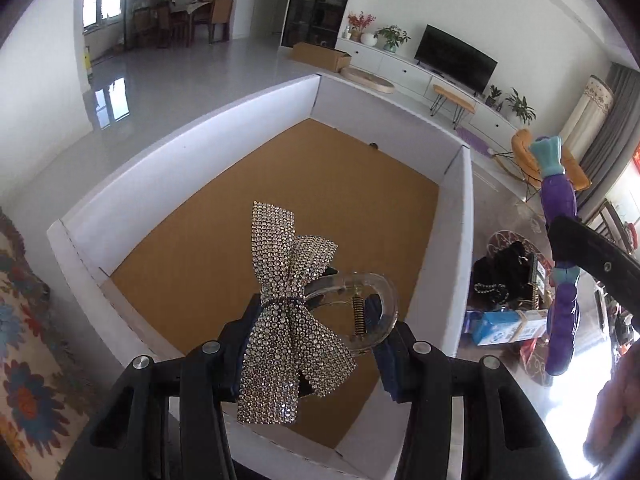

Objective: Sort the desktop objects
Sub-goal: 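Carry both items over the white bin and open both grippers to drop them, then move both open grippers back over the table pile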

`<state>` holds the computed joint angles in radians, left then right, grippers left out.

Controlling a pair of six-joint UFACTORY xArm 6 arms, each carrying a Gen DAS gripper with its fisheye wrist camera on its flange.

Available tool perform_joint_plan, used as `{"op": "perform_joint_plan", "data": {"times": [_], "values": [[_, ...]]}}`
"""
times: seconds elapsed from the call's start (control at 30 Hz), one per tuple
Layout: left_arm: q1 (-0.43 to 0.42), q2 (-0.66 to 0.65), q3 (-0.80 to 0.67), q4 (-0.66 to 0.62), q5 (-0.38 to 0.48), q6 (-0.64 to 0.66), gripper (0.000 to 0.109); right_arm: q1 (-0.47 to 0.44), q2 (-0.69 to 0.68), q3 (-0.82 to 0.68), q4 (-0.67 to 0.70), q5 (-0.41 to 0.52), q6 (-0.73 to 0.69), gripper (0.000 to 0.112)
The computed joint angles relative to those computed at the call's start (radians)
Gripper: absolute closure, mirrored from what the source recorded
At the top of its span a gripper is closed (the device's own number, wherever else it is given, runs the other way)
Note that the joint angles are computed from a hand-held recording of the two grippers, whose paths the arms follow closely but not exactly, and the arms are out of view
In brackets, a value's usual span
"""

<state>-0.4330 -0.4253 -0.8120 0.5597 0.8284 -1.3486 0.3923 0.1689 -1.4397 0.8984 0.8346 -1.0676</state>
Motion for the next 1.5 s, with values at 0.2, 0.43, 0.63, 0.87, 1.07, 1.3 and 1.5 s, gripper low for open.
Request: {"op": "perform_joint_plan", "data": {"times": [0.2, 0.43, 0.63, 0.87, 1.07, 1.3, 1.5], "values": [[0.067, 0.076, -0.013, -0.064, 0.013, 0.095, 0.059, 0.137, 0.253, -0.205, -0.211, -0.04, 0.182, 0.09], [0.089, 0.095, -0.019, -0.04, 0.02, 0.057, 0.036, 0.135, 0.372, -0.307, -0.296, 0.011, 0.314, 0.074], [0.022, 0.045, -0.008, 0.036, 0.014, -0.081, 0.036, 0.067, 0.217, -0.131, -0.09, -0.082, 0.156, 0.043], [-0.2, 0.2, -0.17, 0.136, -0.111, -0.16, 0.023, -0.095, -0.12, 0.288, 0.295, -0.288, -0.351, 0.012], [-0.32, 0.486, -0.364, 0.015, -0.201, -0.041, 0.017, -0.323, -0.159, 0.44, 0.286, -0.381, -0.446, 0.01], [-0.355, 0.749, -0.572, -0.118, -0.147, 0.016, 0.017, -0.494, -0.012, 0.433, -0.084, -0.421, -0.147, 0.01], [-0.393, 0.851, -0.72, 0.012, 0.028, -0.009, 0.016, -0.485, -0.032, 0.496, -0.018, -0.474, -0.236, 0.009]]}}
